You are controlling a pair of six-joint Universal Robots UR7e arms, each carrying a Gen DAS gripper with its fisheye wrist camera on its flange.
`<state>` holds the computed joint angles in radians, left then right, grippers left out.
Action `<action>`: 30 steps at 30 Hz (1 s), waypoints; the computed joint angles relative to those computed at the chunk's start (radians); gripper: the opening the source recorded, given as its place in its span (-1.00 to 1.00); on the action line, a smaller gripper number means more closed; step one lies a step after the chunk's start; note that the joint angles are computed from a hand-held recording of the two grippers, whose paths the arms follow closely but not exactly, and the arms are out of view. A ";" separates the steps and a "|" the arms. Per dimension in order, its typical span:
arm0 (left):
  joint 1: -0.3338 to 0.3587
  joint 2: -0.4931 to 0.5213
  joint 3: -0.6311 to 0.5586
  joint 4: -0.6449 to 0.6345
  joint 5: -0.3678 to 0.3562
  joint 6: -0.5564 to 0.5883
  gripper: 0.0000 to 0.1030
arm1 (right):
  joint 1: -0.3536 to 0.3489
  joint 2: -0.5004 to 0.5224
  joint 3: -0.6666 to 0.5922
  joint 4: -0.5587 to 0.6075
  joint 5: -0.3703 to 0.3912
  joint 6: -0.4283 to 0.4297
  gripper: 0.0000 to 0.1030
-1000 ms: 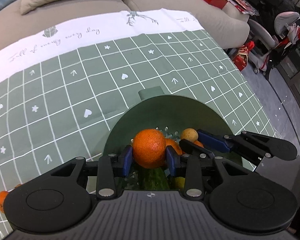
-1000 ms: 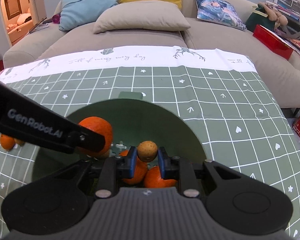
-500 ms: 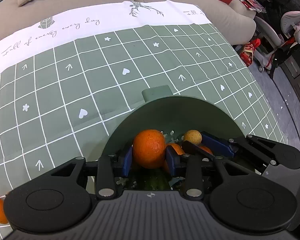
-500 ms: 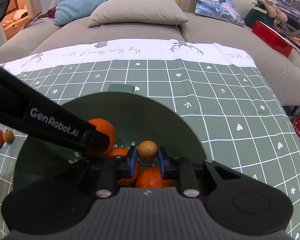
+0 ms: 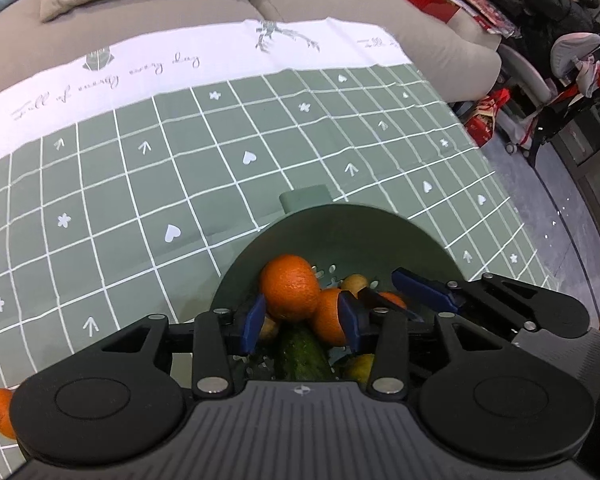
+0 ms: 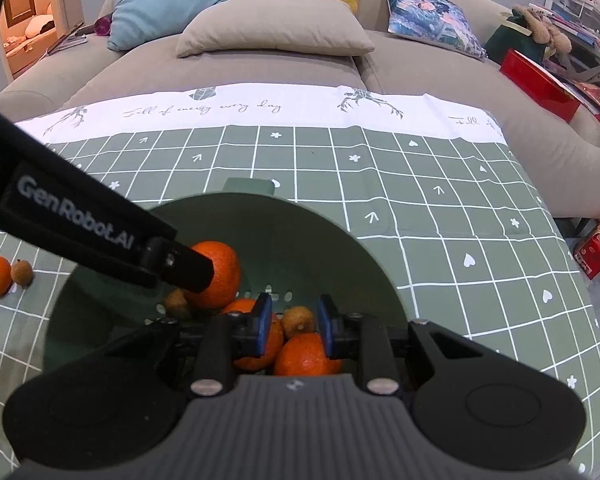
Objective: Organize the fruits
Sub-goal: 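Carry mandarin and longan into the colander and open both tools, then grasp the last mandarin with the left tool while the right tool grasps the last longan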
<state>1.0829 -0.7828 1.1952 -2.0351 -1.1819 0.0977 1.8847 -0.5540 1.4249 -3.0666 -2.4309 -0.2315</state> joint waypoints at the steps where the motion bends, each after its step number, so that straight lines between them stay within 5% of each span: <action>1: -0.003 -0.008 0.008 -0.006 0.003 0.004 -0.05 | 0.004 -0.001 0.000 0.005 -0.002 0.004 -0.37; 7: -0.022 -0.070 0.071 -0.044 0.035 0.039 -0.04 | 0.034 -0.019 0.007 0.061 -0.007 0.054 -0.34; 14: -0.042 -0.157 0.165 -0.096 0.095 0.086 -0.04 | 0.075 -0.050 0.026 0.185 -0.039 0.180 0.10; 20: -0.045 -0.233 0.241 -0.114 0.103 0.092 -0.04 | 0.109 -0.081 0.049 0.317 -0.038 0.295 0.19; 30: -0.039 -0.358 0.371 -0.142 0.126 0.079 -0.04 | 0.172 -0.094 0.070 0.379 -0.082 0.317 0.28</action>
